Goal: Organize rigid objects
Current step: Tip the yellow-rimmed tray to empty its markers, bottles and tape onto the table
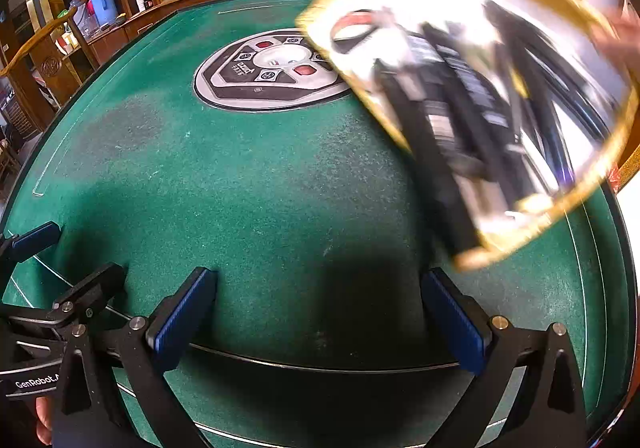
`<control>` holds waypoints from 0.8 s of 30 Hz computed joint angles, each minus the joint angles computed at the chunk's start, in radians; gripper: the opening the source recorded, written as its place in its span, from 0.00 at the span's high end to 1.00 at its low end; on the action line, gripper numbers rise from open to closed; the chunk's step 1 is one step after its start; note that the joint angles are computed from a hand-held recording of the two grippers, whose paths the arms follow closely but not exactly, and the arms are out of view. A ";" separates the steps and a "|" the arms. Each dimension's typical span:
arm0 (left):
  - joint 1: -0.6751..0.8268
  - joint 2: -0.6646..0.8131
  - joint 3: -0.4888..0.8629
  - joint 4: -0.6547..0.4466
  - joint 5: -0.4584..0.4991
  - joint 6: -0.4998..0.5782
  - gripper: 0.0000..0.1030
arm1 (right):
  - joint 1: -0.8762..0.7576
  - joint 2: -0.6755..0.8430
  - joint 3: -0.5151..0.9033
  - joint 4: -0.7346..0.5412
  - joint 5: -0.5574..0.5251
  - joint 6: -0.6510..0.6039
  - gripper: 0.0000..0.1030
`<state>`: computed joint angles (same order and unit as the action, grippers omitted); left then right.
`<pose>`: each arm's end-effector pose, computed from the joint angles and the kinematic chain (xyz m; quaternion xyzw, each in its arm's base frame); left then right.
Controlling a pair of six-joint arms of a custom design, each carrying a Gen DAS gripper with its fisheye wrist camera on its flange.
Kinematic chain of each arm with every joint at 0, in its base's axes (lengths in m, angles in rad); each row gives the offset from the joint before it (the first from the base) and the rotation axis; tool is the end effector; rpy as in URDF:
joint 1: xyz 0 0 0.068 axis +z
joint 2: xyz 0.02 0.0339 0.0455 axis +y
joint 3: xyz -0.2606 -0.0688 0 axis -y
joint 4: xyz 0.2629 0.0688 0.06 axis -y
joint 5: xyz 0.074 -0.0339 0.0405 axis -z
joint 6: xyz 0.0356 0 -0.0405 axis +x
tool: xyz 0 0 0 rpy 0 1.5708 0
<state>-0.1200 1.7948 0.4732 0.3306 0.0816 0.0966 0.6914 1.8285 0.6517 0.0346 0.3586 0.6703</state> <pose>0.2586 -0.0341 0.0360 0.1151 0.9506 -0.0424 0.2851 0.2293 0.1736 0.0481 0.0278 0.9618 -0.0037 0.2723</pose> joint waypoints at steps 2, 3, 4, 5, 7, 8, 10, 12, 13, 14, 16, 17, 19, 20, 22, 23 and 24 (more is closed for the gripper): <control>0.000 0.000 0.001 -0.001 0.000 0.000 0.01 | 0.000 0.000 -0.001 0.000 0.000 0.000 0.00; 0.000 0.002 0.000 0.002 0.000 0.000 0.01 | 0.000 -0.001 -0.002 0.002 0.000 0.000 0.00; 0.000 0.002 0.000 0.002 0.000 0.000 0.01 | 0.000 -0.001 -0.003 0.003 -0.001 0.000 0.00; 0.000 0.000 0.000 -0.001 0.000 0.000 0.01 | 0.000 -0.001 -0.004 0.004 0.000 -0.001 0.00; -0.002 0.002 0.000 0.002 -0.001 -0.001 0.01 | -0.001 0.000 -0.004 0.007 -0.002 -0.003 0.00; -0.002 0.003 0.000 0.003 -0.002 -0.002 0.01 | -0.002 0.000 -0.004 0.008 -0.002 -0.003 0.00; -0.005 0.004 -0.001 0.006 -0.003 -0.004 0.01 | -0.001 0.002 -0.003 0.009 -0.002 -0.003 0.00; -0.005 0.004 -0.001 0.006 -0.004 -0.004 0.01 | -0.002 -0.002 -0.008 0.012 -0.003 -0.005 0.00; -0.006 0.006 0.000 0.007 -0.004 -0.004 0.01 | -0.002 -0.003 -0.010 0.013 -0.003 -0.005 0.00; -0.006 0.008 0.001 0.008 -0.004 -0.004 0.01 | -0.002 -0.003 -0.010 0.013 -0.003 -0.005 0.00; -0.004 0.007 0.000 0.007 -0.003 -0.003 0.01 | -0.001 -0.005 -0.014 0.013 -0.002 -0.004 0.00; -0.004 0.010 0.000 0.011 -0.003 -0.003 0.01 | -0.001 -0.006 -0.014 0.012 -0.002 -0.004 0.00; -0.003 0.008 -0.001 0.010 -0.002 -0.002 0.01 | 0.000 -0.007 -0.014 0.012 -0.002 -0.004 0.00; -0.004 0.011 -0.001 0.013 -0.002 -0.003 0.01 | 0.000 -0.007 -0.014 0.012 -0.002 -0.003 0.00; -0.004 0.014 -0.001 0.017 -0.002 -0.003 0.01 | 0.001 -0.008 -0.014 0.011 -0.001 -0.002 0.00; -0.004 0.014 -0.002 0.018 -0.002 -0.002 0.01 | 0.001 -0.008 -0.014 0.011 -0.001 -0.002 0.00; -0.003 0.015 -0.002 0.019 -0.001 -0.002 0.01 | 0.002 -0.008 -0.014 0.011 -0.001 -0.003 0.00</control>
<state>-0.1232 1.8098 0.4712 0.3497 0.0802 0.0947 0.6934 1.8203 0.6373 0.0457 0.3572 0.6676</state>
